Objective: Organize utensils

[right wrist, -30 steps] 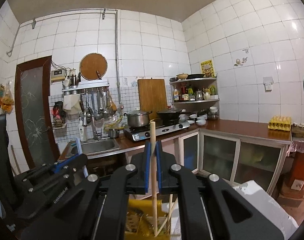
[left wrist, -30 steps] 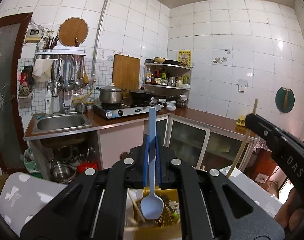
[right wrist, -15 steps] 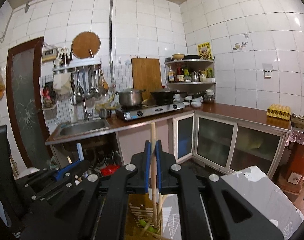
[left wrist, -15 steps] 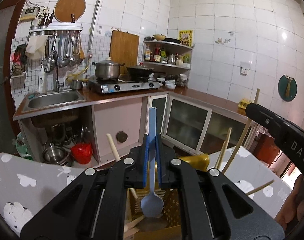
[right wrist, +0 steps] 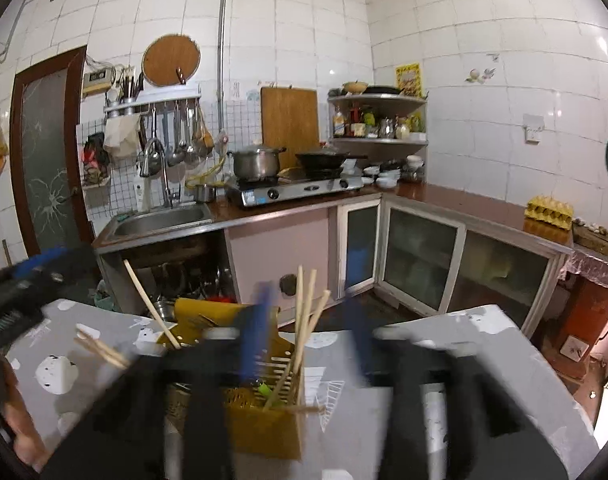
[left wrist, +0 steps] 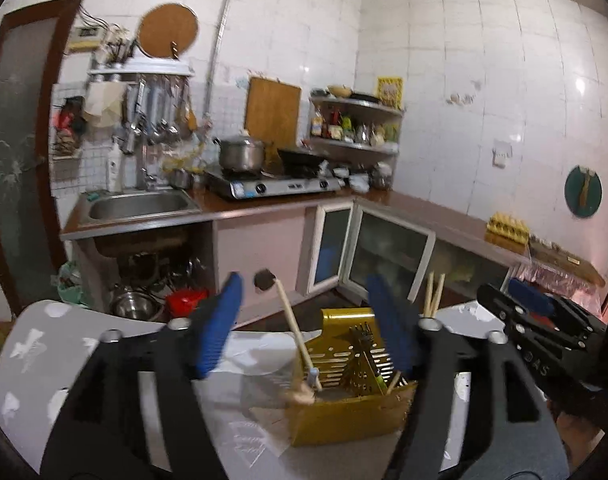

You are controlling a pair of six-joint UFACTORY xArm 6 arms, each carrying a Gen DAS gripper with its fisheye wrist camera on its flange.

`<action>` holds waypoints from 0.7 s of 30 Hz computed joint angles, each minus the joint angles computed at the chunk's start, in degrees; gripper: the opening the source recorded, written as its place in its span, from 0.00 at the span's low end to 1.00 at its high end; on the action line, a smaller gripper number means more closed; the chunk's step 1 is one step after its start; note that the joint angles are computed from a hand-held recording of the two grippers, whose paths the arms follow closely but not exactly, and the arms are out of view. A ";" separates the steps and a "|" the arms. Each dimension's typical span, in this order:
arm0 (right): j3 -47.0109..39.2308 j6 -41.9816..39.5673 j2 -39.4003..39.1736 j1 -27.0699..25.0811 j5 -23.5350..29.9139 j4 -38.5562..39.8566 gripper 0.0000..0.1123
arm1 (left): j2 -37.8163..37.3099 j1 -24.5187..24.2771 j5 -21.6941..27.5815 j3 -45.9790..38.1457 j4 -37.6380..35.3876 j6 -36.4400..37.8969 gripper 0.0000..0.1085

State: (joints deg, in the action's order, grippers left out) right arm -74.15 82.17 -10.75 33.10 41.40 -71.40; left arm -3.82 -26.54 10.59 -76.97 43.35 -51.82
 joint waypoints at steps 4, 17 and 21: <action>5.38 -0.65 -7.51 5.72 5.75 -0.83 0.61 | -10.01 -0.19 1.67 8.28 3.59 -2.95 0.81; 24.39 13.29 -20.90 31.43 27.09 -3.71 0.88 | -41.13 -7.78 13.31 38.28 15.96 -15.53 0.90; 27.14 17.57 -19.71 36.59 31.84 -2.85 0.88 | -46.43 -11.15 17.28 44.61 19.06 -19.05 0.90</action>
